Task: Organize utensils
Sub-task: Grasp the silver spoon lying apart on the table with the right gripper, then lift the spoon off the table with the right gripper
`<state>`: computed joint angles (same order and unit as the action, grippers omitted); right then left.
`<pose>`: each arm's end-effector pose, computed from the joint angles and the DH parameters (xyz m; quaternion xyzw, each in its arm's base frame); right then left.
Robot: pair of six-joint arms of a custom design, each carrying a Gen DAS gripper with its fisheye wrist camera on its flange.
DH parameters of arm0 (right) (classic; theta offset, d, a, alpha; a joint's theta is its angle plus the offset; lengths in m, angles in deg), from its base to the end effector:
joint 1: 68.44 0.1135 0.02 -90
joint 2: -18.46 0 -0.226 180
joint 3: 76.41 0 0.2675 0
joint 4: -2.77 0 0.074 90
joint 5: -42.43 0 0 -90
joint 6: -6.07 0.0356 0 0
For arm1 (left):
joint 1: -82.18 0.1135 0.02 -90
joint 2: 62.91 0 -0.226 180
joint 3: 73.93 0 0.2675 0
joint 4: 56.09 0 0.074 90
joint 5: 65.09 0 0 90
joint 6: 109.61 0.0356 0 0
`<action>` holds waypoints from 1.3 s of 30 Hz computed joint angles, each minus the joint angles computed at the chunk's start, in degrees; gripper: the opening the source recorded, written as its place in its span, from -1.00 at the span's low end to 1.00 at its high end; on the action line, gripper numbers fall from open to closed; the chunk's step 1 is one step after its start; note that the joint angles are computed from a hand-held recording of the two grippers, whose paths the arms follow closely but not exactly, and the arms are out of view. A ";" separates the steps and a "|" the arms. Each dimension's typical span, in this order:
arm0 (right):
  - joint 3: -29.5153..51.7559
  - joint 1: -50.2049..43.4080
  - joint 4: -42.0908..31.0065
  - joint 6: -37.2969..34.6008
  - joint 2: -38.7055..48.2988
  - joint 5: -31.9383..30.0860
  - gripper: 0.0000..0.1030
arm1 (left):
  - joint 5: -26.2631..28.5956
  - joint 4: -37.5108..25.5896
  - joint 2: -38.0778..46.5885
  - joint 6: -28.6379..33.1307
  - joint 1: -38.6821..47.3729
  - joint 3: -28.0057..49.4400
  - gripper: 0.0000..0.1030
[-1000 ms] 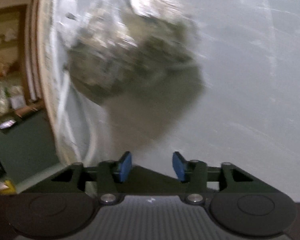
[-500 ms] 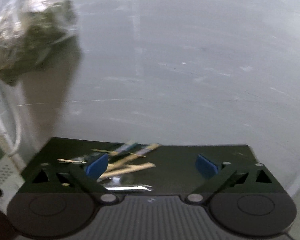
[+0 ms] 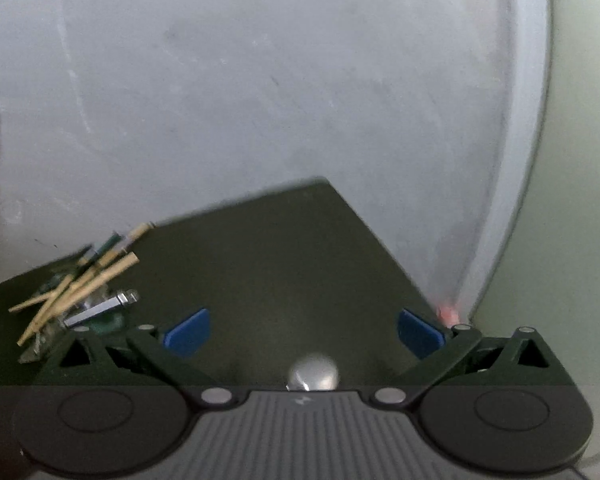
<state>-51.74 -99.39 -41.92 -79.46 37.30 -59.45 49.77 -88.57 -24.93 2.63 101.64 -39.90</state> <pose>0.1384 -0.0744 0.1454 0.2304 0.8683 -0.0075 0.4393 0.1881 0.0506 0.1710 0.1181 0.8692 -0.0229 0.4797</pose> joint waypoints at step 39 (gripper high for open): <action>-1.66 12.47 23.34 8.53 27.86 13.15 -0.23 | -0.11 0.95 2.03 0.95 -1.05 0.86 0.49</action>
<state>-53.40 -86.93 -18.58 -70.93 65.16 -46.29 49.66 -87.62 -22.90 3.58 100.60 -39.04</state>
